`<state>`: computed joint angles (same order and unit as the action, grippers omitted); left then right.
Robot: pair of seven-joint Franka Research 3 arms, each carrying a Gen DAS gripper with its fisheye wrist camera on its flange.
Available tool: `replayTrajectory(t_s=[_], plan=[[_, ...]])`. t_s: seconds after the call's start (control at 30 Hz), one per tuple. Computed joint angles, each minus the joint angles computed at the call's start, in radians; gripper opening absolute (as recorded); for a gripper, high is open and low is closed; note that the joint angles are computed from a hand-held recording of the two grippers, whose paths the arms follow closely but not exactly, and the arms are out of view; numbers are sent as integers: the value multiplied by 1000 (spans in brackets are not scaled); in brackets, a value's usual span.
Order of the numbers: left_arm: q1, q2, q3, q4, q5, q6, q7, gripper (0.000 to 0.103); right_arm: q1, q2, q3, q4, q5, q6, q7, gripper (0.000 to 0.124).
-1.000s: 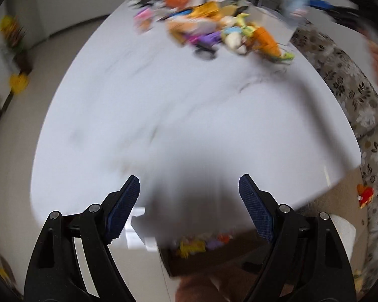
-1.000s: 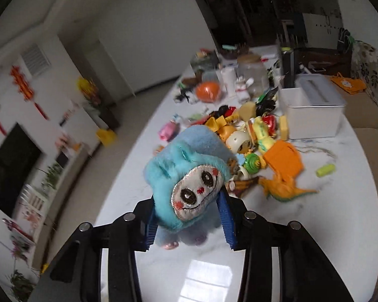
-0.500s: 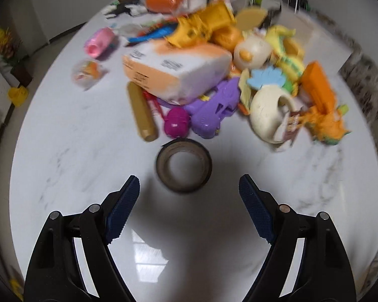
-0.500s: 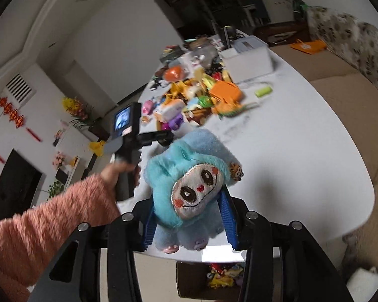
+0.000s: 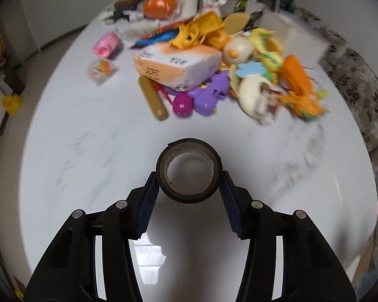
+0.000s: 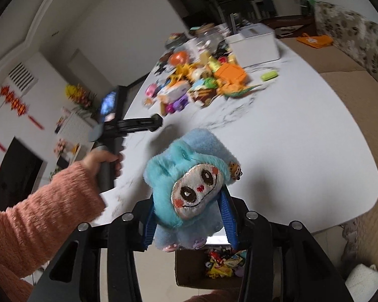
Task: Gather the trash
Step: 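Grasp the blue plush doll with the right gripper while the left gripper grasps a tape roll, then release the plush doll and tape roll from both grippers into the cardboard box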
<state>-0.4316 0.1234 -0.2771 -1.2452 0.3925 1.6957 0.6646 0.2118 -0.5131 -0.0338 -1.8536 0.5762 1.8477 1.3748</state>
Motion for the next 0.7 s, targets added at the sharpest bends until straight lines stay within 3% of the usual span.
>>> replayTrajectory(t_s=[0.13,0.27,0.47,0.6,0.7], plan=[[-21,-139,-38,-100,-31,-48,-82,49,28,6,7,0,-4,-43,-61,44],[-56,-259,-113,-177,-23,-129,-193,49,50,-4,14,-17,0,-104,-120,44],[-100,-442,-170,-372,-187,-75,-356,49,82,-45,20,-69,-7,-270,-239,44],[-148,-500,-199,-511,-311,-9,-437,49,79,-96,43,-138,-44,-349,-301,44],[-181,-520,-190,-635,-403,87,-469,49,64,-142,66,-231,-79,-372,-320,44]])
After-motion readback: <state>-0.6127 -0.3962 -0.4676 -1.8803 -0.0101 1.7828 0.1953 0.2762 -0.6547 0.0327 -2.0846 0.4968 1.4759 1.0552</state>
